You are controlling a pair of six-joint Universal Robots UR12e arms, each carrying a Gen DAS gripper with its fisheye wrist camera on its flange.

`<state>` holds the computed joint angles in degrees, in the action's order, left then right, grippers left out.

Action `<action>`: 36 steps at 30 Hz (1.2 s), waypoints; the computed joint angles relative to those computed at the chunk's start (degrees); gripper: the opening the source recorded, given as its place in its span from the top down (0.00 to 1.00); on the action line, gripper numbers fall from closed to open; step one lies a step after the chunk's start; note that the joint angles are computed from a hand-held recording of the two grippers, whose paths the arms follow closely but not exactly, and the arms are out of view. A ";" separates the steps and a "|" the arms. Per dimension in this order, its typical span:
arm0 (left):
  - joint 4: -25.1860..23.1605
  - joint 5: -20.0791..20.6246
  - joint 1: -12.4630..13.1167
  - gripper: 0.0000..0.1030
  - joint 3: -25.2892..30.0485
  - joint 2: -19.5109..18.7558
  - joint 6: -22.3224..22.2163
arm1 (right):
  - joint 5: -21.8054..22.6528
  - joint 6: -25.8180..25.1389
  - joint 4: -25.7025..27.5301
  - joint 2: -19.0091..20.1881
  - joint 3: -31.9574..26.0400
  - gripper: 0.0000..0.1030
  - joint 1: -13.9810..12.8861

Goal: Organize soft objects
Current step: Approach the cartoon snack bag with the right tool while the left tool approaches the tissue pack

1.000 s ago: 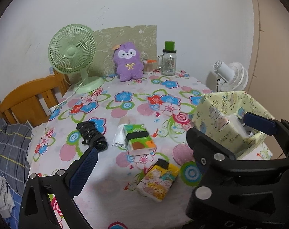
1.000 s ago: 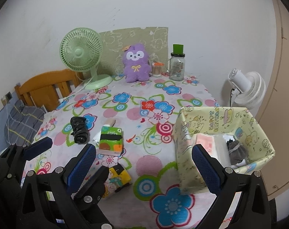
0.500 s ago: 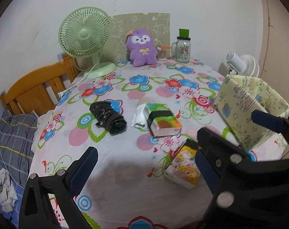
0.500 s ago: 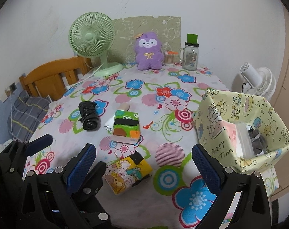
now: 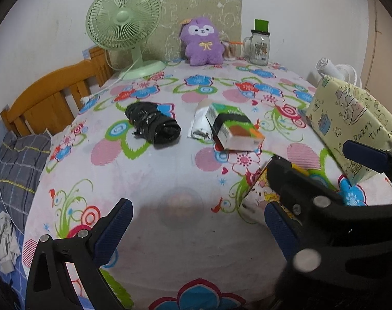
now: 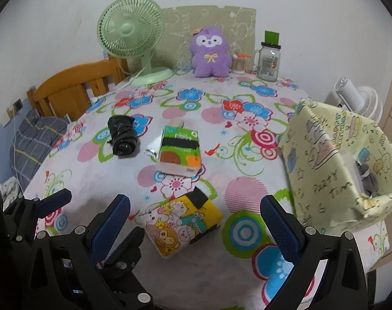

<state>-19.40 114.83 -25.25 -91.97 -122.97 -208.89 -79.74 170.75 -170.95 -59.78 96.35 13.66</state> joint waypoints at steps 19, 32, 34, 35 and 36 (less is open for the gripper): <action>0.86 -2.50 0.56 0.00 1.30 -1.51 -0.02 | -0.38 2.84 7.79 2.51 -3.29 0.01 0.09; -1.72 -0.47 0.69 0.00 -0.34 -0.51 -2.07 | -1.58 0.26 8.15 2.60 -3.26 0.01 0.92; -2.18 -0.78 0.79 0.00 -0.24 -0.62 -2.30 | -2.19 0.38 8.98 2.82 -3.58 0.01 1.01; -2.40 -1.03 0.85 0.00 -0.09 -0.72 -2.32 | -2.34 0.46 9.10 2.91 -3.66 0.01 1.01; -2.41 -1.18 0.88 0.00 -0.02 -0.79 -2.23 | -2.56 0.66 9.25 3.02 -3.78 0.01 1.01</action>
<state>-21.81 113.65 -24.37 -91.99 -123.76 -211.12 -82.29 171.40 -161.70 -56.76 92.57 14.67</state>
